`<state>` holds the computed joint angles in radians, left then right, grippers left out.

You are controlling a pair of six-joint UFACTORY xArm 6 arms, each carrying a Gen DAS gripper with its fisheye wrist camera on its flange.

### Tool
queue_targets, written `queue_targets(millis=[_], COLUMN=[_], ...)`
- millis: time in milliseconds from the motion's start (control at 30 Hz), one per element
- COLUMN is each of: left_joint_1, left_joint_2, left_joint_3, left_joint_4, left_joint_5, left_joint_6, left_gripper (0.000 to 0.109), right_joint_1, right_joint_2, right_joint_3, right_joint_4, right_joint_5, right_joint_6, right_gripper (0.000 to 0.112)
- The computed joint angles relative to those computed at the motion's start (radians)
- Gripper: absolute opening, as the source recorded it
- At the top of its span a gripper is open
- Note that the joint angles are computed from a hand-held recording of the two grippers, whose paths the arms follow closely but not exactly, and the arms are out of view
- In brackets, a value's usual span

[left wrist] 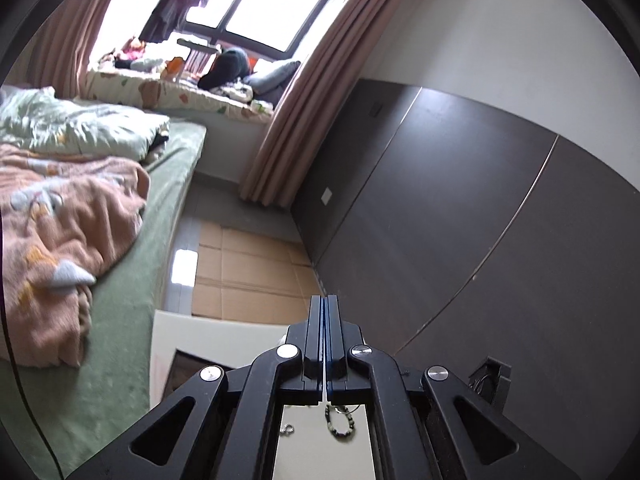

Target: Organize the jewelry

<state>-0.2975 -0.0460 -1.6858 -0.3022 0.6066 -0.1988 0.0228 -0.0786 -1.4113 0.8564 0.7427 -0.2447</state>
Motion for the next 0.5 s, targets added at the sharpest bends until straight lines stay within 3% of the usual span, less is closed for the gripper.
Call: queue_targets(millis=[200, 333, 500], left_joint_1=[0.028, 0.043, 0.072], left_joint_2=[0.019, 0.007, 0.025], left_joint_3=[-0.06, 0.0, 0.039], left_joint_4=[0.033, 0.064, -0.007], left_joint_5=[0.046, 0.029, 0.086], left_joint_6=[-0.001, -0.055, -0.06], left_gripper=[0.0, 0.0, 0.0], right_joint_1=[0.025, 0.043, 0.065], right_joint_2=[0.018, 0.044, 0.042], right_joint_3=[-0.031, -0.056, -0.062], right_joint_4=[0.092, 0.134, 0.167], right_joint_5=[-0.015, 0.002, 0.045], right_joint_6=[-0.075, -0.093, -0.158], right_gripper=[0.004, 0.004, 0.004])
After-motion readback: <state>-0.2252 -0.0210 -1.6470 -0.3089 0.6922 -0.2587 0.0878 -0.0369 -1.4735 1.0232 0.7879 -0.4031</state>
